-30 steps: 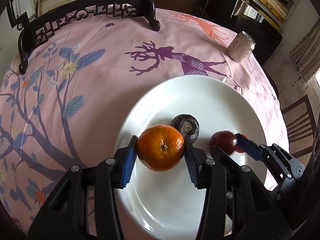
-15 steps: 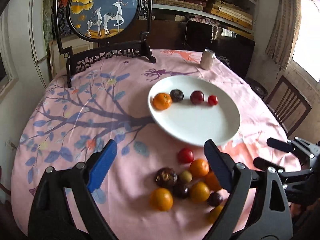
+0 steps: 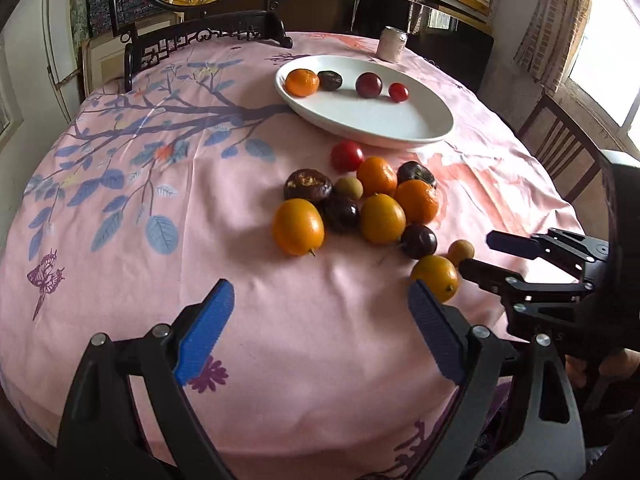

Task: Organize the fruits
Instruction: 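Plate a brown fruit with the right tool while the left tool plates a yellow fruit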

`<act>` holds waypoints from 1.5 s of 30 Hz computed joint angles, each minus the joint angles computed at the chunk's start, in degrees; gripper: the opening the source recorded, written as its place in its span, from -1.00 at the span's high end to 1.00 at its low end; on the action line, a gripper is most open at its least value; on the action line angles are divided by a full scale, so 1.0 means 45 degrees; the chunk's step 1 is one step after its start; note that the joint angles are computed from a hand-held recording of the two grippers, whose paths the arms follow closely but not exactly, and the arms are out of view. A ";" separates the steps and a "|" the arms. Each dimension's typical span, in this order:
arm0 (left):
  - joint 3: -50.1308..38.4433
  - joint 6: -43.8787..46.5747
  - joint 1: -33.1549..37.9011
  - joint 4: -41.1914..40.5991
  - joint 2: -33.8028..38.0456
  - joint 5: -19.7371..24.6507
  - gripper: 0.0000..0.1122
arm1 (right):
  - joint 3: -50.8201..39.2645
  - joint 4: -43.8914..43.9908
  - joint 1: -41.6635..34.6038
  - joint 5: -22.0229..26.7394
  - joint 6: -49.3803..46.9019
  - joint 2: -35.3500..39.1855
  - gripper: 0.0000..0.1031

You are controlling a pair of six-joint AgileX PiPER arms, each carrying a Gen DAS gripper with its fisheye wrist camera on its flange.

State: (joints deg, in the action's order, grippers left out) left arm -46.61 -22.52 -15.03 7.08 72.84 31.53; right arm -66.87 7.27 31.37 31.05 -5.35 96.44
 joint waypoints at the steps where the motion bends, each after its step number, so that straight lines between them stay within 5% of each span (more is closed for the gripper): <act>1: 0.0017 0.0039 -0.0136 -0.0101 -0.0032 0.0017 -0.61 | -0.0011 0.0410 -0.0021 -0.0154 -0.0390 0.0144 0.20; 2: -0.0022 0.0207 -0.0231 -0.0300 -0.0002 0.0039 -0.61 | -0.0075 0.0697 -0.0024 -0.0232 -0.0692 0.0334 0.49; 14: -0.1286 -0.1007 -0.2267 0.0283 0.2171 0.0189 -0.55 | 0.1699 -0.0442 -0.1124 -0.0996 0.0855 -0.1497 0.50; 18: -0.2020 -0.1130 -0.2486 0.0300 0.3293 0.0425 -0.07 | 0.2223 0.0785 -0.1695 -0.1082 -0.0211 -0.1715 0.50; 21: -0.2280 -0.1898 -0.2775 0.1159 0.3578 0.0421 0.02 | 0.2342 0.1453 -0.1888 -0.1104 -0.0807 -0.1743 0.50; 23: -0.2332 -0.1844 -0.2711 0.1028 0.3608 0.0340 0.35 | 0.2394 0.1653 -0.1919 -0.1156 -0.1039 -0.1775 0.50; 38: -0.2514 -0.0338 -0.2116 -0.0341 0.3248 0.0500 0.36 | 0.1410 0.1943 -0.1713 -0.0570 -0.1630 -0.1308 0.50; 42: -0.3585 0.2235 -0.0998 -0.2288 0.2931 0.1354 0.36 | -0.0073 0.1384 -0.1746 0.0173 -0.1587 -0.0784 0.50; 45: -0.5946 0.2674 -0.0293 -0.1772 0.3588 0.2526 0.36 | -0.2114 0.0637 -0.1781 0.0817 -0.1402 0.0089 0.50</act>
State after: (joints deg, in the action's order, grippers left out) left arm -73.37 -10.48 -16.34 -0.89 88.99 42.90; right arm -76.39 10.13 23.35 34.73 -11.66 96.84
